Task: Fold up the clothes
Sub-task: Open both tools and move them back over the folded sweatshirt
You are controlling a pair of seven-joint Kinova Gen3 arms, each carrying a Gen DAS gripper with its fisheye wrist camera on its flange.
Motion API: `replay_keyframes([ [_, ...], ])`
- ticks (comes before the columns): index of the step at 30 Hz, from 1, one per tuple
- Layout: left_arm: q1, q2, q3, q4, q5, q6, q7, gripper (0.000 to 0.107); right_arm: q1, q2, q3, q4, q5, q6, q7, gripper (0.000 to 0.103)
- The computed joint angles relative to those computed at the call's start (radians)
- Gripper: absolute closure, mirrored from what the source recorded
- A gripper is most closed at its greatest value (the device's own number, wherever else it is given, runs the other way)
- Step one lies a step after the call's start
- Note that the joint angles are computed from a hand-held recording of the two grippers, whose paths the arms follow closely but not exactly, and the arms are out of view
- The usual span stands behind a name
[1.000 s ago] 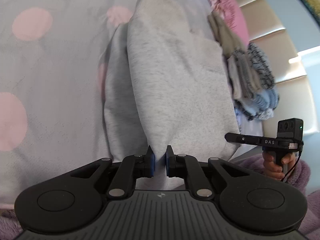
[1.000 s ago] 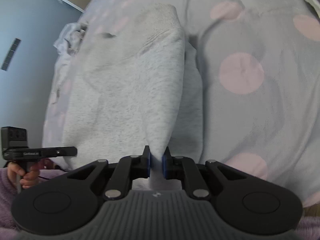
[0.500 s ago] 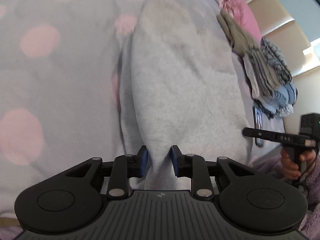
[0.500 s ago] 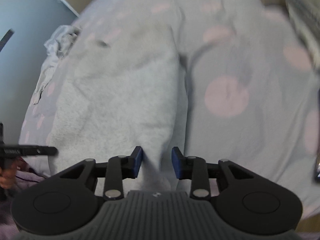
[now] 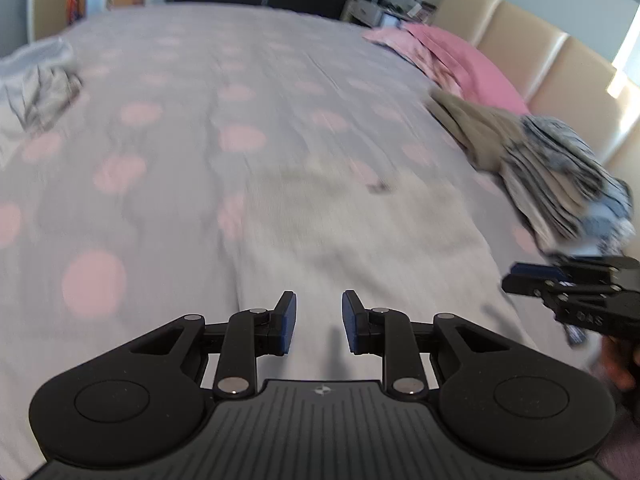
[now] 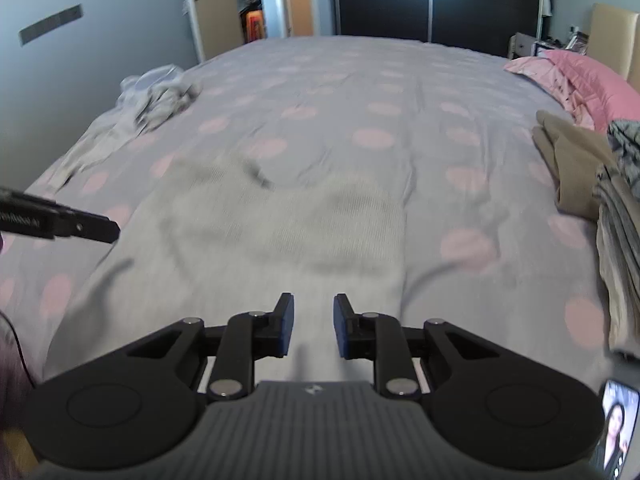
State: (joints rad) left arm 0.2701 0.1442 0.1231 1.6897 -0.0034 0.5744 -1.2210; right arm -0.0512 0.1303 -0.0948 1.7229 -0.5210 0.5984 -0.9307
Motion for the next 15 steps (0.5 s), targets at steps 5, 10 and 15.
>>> replay_keyframes([
  [5,0.021,0.069,-0.023,-0.045,-0.052,-0.053,0.056,0.085,-0.008,0.083,-0.018,-0.066,-0.003,-0.082,-0.077,0.079],
  [10,0.022,0.144,-0.043,-0.087,-0.067,-0.056,0.086,0.085,-0.016,0.167,-0.023,-0.132,0.062,-0.060,-0.171,0.079],
  [15,-0.036,0.193,-0.012,-0.099,0.013,-0.054,0.004,0.086,-0.042,0.232,-0.009,-0.182,0.166,-0.017,-0.298,0.081],
])
